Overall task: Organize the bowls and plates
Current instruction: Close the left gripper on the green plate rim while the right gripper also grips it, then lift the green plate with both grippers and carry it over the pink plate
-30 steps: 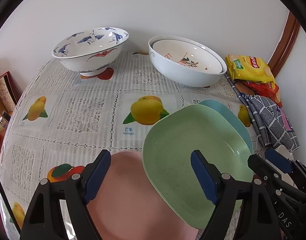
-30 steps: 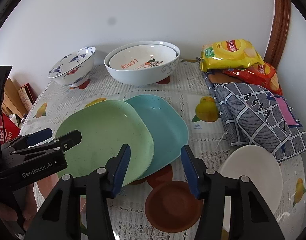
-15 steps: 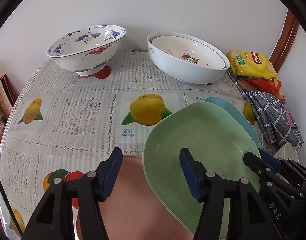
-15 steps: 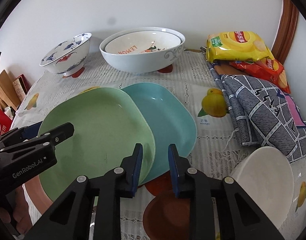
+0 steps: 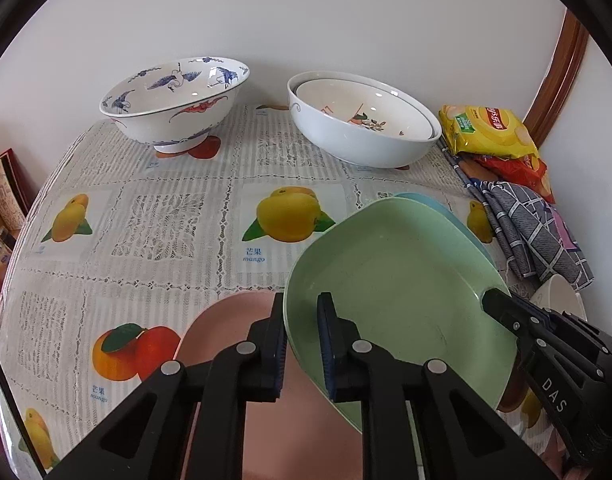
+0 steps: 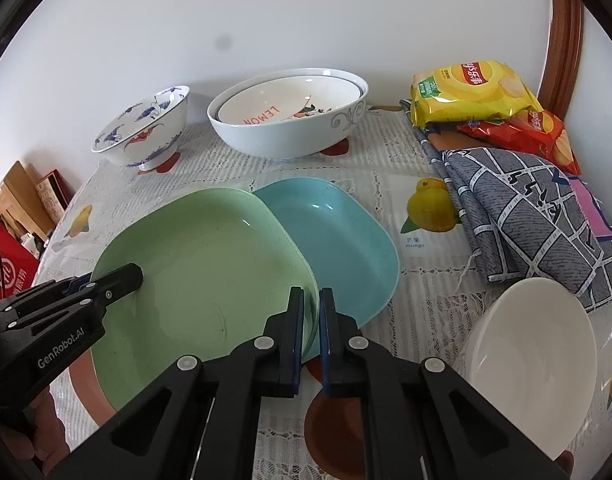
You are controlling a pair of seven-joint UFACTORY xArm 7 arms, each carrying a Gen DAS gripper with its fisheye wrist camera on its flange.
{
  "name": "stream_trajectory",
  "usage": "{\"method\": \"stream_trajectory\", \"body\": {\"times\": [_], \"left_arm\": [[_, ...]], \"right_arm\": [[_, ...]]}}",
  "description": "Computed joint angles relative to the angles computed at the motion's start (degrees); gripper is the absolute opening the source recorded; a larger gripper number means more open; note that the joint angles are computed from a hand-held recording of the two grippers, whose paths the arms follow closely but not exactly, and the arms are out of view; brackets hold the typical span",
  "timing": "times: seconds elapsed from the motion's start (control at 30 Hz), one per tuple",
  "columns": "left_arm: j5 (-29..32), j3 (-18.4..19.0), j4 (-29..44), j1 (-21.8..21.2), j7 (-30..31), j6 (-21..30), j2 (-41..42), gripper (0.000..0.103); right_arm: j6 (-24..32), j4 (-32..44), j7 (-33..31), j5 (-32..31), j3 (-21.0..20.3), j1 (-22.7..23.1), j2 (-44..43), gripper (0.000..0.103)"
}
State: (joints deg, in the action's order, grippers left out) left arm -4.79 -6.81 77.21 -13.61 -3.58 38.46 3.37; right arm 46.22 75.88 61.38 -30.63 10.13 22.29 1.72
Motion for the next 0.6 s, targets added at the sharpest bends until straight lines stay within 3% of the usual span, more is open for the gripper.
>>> {"method": "stream_trajectory", "body": {"times": [0.27,0.6], "left_arm": [[-0.8,0.3,-4.1,0.3,-0.3,-0.5,-6.2,0.014],[-3.4,1.0,-9.9,0.7,0.8,-0.6,-15.3,0.014]], "right_arm": [[1.1,-0.3,2.5,-2.2,1.6,0.5,-3.4,0.007],[6.7,1.3,5.9,-5.7,5.2,2.2,-6.7,0.006]]}}
